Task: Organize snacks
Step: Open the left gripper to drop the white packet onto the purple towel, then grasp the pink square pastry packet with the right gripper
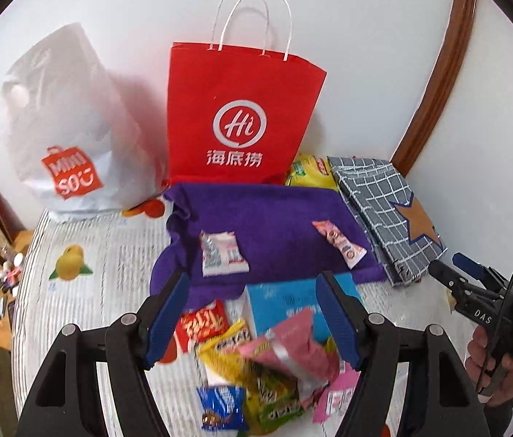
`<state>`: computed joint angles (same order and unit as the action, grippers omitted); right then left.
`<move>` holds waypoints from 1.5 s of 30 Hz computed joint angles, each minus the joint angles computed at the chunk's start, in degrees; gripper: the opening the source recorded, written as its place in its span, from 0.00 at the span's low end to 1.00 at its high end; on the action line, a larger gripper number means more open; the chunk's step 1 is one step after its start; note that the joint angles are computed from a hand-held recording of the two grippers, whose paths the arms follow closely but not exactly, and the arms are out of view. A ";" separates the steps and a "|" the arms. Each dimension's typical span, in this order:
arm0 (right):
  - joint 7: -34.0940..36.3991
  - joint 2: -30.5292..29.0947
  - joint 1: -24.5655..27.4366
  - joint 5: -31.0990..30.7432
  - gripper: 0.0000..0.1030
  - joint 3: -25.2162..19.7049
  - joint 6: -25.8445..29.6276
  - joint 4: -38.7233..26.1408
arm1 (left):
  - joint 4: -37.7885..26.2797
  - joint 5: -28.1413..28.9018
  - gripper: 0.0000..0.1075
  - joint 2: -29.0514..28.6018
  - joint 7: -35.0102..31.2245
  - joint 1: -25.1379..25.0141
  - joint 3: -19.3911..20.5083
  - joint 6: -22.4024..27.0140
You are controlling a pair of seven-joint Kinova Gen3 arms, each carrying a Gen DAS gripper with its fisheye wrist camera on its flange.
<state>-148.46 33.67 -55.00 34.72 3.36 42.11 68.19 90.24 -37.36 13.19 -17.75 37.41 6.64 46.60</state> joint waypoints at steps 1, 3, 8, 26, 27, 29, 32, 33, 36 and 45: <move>-0.06 -0.27 0.23 -0.21 0.81 -0.18 -0.51 0.67 | 0.44 -0.46 0.66 -0.15 1.24 0.72 -0.05 0.78; -1.12 -0.66 -0.12 0.12 0.81 0.26 -0.88 2.05 | 0.85 -1.27 0.66 -0.25 2.97 1.64 0.13 2.18; -4.27 0.44 -2.17 3.17 0.81 2.07 2.74 3.06 | 2.37 -3.83 0.66 -0.60 7.71 3.32 0.79 4.50; 11.87 2.86 8.41 -19.95 0.62 -8.65 -3.62 7.42 | 7.07 0.29 0.66 -1.15 9.36 1.59 1.80 1.63; 12.53 2.57 8.93 -21.40 0.62 -9.16 -4.22 8.09 | 7.17 0.29 0.66 -1.16 9.52 1.62 1.85 1.84; 12.33 2.06 8.65 -23.06 0.62 -8.80 -5.14 9.24 | 7.62 0.46 0.66 -1.33 9.54 1.39 1.94 1.42; 12.73 2.20 9.13 -25.55 0.62 -9.28 -6.11 9.56 | 8.55 0.90 0.66 -1.73 9.59 1.03 2.11 0.41; 13.22 2.57 9.46 -26.44 0.62 -9.64 -6.04 9.13 | 8.81 0.96 0.66 -1.83 9.53 0.95 2.16 0.27; 13.86 4.11 9.30 -27.82 0.62 -9.42 -4.65 6.83 | 10.08 0.93 0.66 -2.50 9.92 0.91 2.31 0.36; 13.59 7.34 6.64 -26.23 0.60 -6.24 -1.47 1.39 | 14.94 1.88 0.66 -4.23 13.32 -1.49 2.73 -1.59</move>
<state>-134.86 41.01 -48.36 8.49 -2.88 40.63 69.59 105.18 -35.48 8.96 -4.43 35.91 9.37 45.02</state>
